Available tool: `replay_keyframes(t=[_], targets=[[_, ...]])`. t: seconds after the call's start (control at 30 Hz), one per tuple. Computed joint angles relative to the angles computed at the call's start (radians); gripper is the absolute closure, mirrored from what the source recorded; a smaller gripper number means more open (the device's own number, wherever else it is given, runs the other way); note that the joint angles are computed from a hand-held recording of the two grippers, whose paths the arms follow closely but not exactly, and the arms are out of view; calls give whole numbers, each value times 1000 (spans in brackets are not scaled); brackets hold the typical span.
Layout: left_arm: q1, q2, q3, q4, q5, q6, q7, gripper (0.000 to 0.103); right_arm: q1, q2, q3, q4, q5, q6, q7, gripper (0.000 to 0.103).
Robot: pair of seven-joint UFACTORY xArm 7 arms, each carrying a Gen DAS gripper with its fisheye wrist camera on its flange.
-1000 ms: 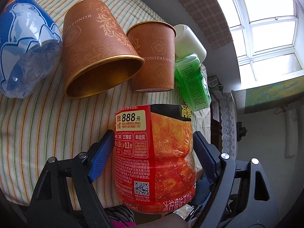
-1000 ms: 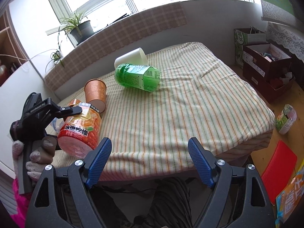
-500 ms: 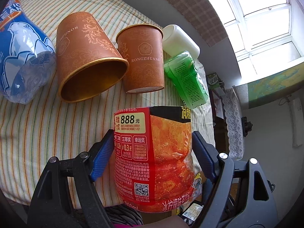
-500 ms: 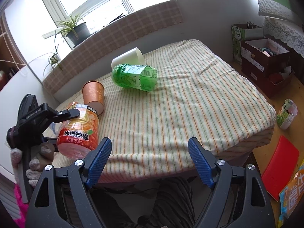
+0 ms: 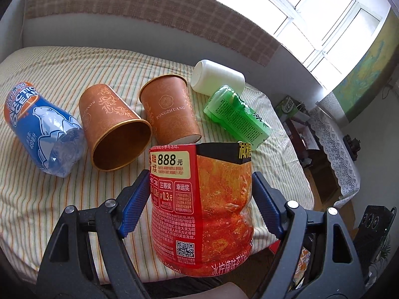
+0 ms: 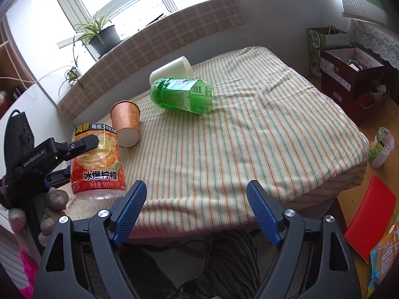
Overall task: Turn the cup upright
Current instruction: 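Rotate the red bottle in the left tool until its open end faces up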
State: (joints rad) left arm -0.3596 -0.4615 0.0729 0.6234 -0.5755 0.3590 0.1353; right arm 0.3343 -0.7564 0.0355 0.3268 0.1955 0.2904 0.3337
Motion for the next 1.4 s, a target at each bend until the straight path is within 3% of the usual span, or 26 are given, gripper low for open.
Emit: replay_keyframes(t=[0.3,0.6,0.97,1.4], targets=[[-6,30,-49,-35,99,-172,-29,21,1,6,2,5,-1,7,5,21],[30,43,-109,-109,290,-357,-124,21,1,6,1,7,1,11,4,21],[-91,-42,30,-158,346,-316,-122,21,13,26,6,25,3,11,0,21],[-124,-124,59,-199,304,-255,-55,21,25,30,21,35,2,19,7,21]])
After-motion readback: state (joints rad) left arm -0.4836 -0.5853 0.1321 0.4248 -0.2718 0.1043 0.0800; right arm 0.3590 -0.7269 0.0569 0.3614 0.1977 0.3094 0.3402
